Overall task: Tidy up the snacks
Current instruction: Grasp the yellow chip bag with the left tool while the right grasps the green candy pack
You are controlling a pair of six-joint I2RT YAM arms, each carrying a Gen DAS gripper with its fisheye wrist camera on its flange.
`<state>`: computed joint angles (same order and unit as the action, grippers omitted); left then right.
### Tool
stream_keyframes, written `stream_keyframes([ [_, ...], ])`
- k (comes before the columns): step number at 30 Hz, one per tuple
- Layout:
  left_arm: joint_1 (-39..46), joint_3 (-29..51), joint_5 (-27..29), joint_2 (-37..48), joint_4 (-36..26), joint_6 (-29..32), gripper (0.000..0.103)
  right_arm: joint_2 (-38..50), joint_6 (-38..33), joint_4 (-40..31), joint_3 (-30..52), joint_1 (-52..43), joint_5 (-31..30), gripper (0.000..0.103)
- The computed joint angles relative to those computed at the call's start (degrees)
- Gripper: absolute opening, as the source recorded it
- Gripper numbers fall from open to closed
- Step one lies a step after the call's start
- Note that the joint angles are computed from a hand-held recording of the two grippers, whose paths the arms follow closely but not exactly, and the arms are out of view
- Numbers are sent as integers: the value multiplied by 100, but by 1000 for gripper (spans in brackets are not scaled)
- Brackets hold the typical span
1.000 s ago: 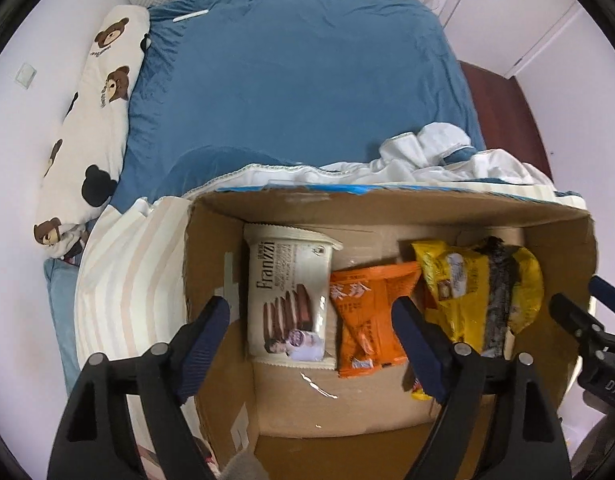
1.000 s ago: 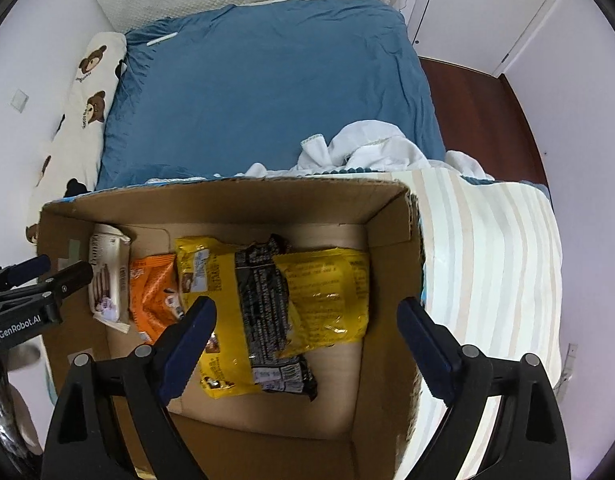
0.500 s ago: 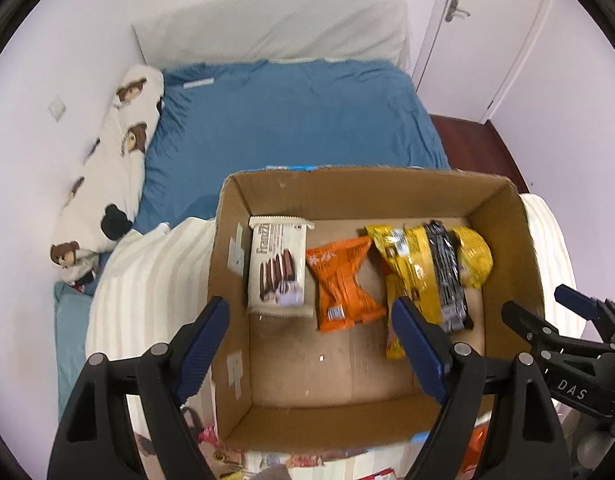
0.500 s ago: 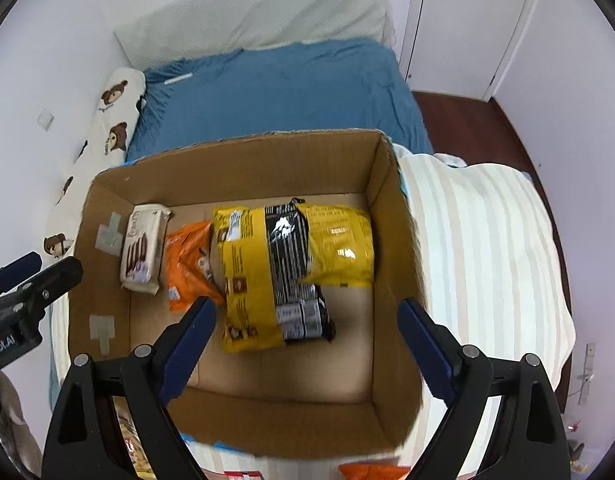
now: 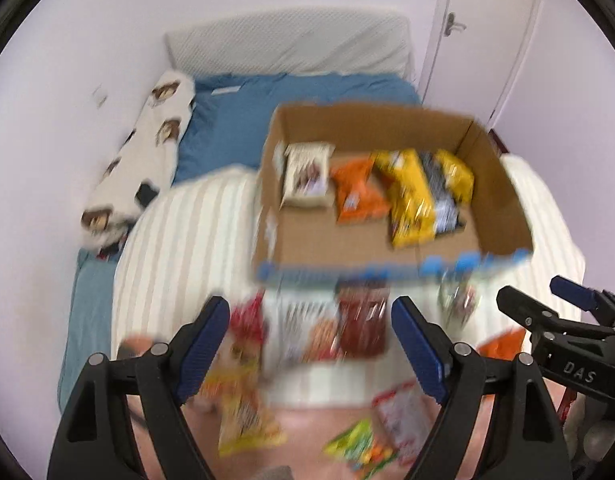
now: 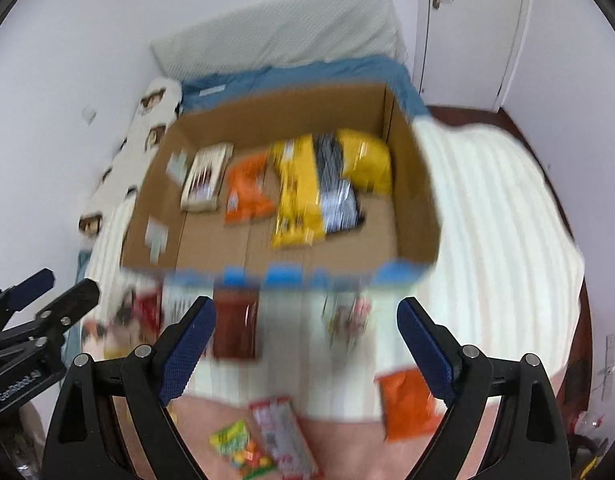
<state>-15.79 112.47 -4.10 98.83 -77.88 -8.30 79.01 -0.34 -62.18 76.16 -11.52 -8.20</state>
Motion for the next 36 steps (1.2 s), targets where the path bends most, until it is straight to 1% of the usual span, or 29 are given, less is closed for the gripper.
stream_keyframes([
  [3,172,-1290,-133,-806,189,48,83,-521,72,-47,-1056,188,-129,94],
  [4,272,-1729,-203,-1061,231,57,83,-693,175,-55,-1499,265,-289,94],
  [6,571,-2424,-149,-1412,253,75,83,-908,344,46,-2128,514,-465,94],
  [7,730,-2739,-125,-1558,280,91,83,-1033,548,144,-2528,802,-481,94],
  [10,1185,-3557,-113,-1888,422,208,83,-1066,996,483,-3228,1641,-481,94],
  [14,1769,-4345,-215,-1964,691,440,83,-637,1585,1184,-3780,2903,-165,94],
  [18,2139,-4552,-71,-1720,851,605,83,103,1954,1759,-3987,3814,288,93],
  [19,2170,-4535,-41,-1646,878,603,83,311,2057,1879,-4029,3987,422,91],
  [21,2171,-4422,86,-1477,889,594,83,514,2222,2113,-4189,4166,494,70],
  [22,2145,-4356,141,-1412,885,568,83,515,2315,2163,-4253,4246,622,65],
  [23,2084,-4256,224,-1318,888,523,83,415,2386,2245,-4366,4234,635,64],
  [26,1845,-3888,423,-799,797,477,83,152,2533,2282,-4532,3639,287,58],
  [28,1750,-3735,523,-421,814,404,83,-16,2525,2254,-4567,2989,-29,56],
  [30,1651,-3601,514,-61,879,321,83,-30,2508,2245,-4542,2532,-244,56],
  [34,1553,-3476,397,479,1126,351,83,139,2382,2213,-4502,1968,-702,58],
  [36,1529,-3461,340,671,1217,389,83,209,2245,2185,-4475,1841,-827,66],
])
